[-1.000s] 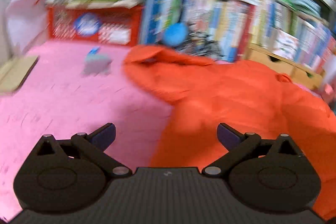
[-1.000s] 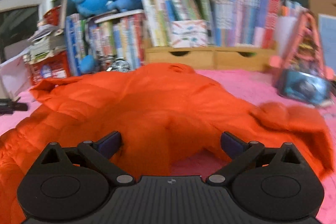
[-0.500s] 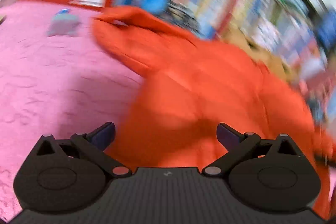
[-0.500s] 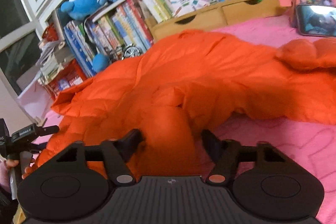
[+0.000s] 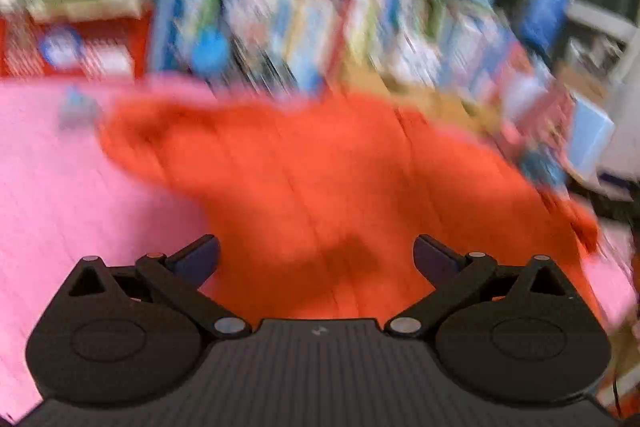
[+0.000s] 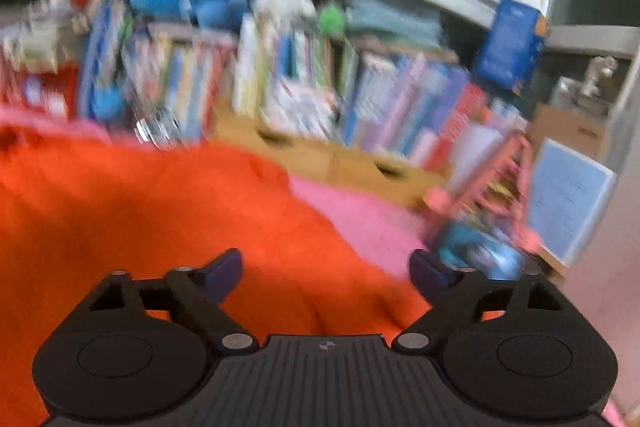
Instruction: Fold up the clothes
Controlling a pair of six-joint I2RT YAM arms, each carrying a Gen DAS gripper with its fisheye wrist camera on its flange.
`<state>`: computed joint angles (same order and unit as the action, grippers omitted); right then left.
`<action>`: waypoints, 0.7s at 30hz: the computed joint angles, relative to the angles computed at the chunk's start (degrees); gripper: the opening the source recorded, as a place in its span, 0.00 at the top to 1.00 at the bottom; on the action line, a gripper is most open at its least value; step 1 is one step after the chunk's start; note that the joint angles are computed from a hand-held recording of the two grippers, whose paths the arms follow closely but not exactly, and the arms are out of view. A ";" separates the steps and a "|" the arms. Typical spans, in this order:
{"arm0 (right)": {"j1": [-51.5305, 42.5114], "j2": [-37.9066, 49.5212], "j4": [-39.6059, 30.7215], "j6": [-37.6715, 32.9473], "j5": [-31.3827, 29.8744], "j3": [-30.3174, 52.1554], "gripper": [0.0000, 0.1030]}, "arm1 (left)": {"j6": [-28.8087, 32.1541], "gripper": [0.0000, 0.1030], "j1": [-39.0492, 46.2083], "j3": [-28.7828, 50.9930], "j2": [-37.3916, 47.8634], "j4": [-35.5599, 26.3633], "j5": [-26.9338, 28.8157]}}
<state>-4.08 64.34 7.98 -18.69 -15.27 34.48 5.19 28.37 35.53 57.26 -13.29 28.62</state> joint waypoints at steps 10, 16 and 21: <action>21.79 26.01 5.22 10.04 4.29 9.87 0.08 | 13.01 0.03 -13.78 18.77 32.09 12.29 -34.93; 22.29 28.86 2.57 10.76 5.18 11.84 0.04 | 11.34 0.15 1.24 24.77 36.04 11.87 -35.88; 22.43 29.15 1.58 10.31 5.57 12.19 0.02 | 8.75 0.13 9.72 25.48 35.05 11.21 -37.84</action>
